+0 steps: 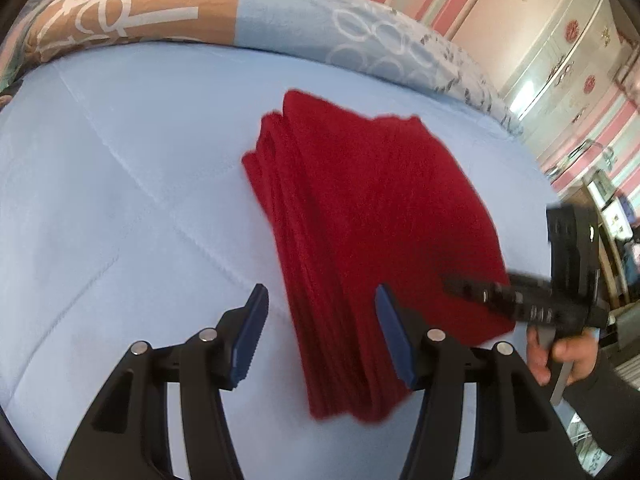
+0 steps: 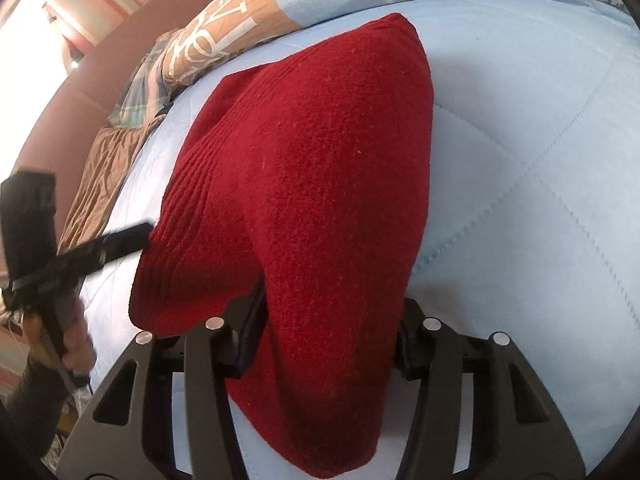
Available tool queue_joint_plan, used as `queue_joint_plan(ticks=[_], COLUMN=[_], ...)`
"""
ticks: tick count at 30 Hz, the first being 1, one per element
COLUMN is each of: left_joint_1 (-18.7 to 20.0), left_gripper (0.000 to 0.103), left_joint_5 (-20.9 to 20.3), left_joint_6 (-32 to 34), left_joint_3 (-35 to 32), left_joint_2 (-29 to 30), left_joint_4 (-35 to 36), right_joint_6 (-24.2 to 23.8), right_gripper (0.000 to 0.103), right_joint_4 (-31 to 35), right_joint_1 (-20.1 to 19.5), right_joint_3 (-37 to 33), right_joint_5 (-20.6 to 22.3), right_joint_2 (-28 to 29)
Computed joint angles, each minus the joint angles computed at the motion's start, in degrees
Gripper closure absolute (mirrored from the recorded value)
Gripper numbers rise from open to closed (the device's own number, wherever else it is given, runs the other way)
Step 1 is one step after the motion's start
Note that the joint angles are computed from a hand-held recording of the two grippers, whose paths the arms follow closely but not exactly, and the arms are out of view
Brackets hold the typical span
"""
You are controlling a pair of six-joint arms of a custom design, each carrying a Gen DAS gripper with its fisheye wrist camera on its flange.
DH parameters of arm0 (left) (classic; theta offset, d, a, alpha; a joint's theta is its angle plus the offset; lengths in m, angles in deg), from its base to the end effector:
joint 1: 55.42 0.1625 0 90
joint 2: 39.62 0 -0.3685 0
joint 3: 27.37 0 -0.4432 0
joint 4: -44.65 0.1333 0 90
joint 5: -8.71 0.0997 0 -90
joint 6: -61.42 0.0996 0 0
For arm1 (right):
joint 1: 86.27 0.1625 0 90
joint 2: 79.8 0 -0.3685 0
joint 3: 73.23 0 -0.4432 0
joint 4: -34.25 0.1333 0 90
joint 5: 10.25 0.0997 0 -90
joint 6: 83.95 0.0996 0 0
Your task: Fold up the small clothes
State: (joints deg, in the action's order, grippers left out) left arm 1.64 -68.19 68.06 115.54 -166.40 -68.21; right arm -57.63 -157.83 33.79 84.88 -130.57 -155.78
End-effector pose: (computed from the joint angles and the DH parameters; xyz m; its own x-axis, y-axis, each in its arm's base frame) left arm -0.0407 -0.3495 0.2499 -0.7638 0.6003 -0.2371 0.6326 0.7692 -0.0904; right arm 0.2086 -0.1947 0.0342 -0.9558 0.1068 0.2741 -0.0525 0.8548 -0.5162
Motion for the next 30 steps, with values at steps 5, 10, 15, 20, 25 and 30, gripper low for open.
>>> queue_joint_plan(ticks=[5,10,15,20,25,30], left_joint_1=[7.43,11.76,13.62,13.01,11.46,6.33], left_gripper=[0.046,0.045,0.034,0.010,0.010,0.002], left_joint_5=[-7.30,-15.63,-15.75,-11.92,-14.77,-9.44], left_joint_6=[0.24,-1.94,-5.55,-7.53,-8.36,-8.82], left_joint_3=[-5.98,-10.26,-10.72,-9.42,-9.80,-7.74], left_joint_2=[13.43,20.98,22.38,21.51,22.89,24.23], left_joint_4=[-7.52,-9.23,-9.77,-10.67,-9.03,-9.12], right_joint_6=[0.16,-0.24,-0.69,-1.99,-2.89,-2.87], right_gripper=[0.051,0.051,0.051,0.050,0.050,0.050], right_joint_4=[0.70,1.51,1.97,3.33,2.77,2.56], right_joint_1=[0.25,0.54,0.36,0.18,-0.23,-0.29], right_joint_3=[-0.01,-0.40,-1.33,-1.60,-1.40,-0.95], right_joint_5=[-0.24,-0.65,-0.49,-0.50,-0.34,-0.32], right_joint_2=[-0.26,-0.05,0.61,0.03,-0.07,-0.40])
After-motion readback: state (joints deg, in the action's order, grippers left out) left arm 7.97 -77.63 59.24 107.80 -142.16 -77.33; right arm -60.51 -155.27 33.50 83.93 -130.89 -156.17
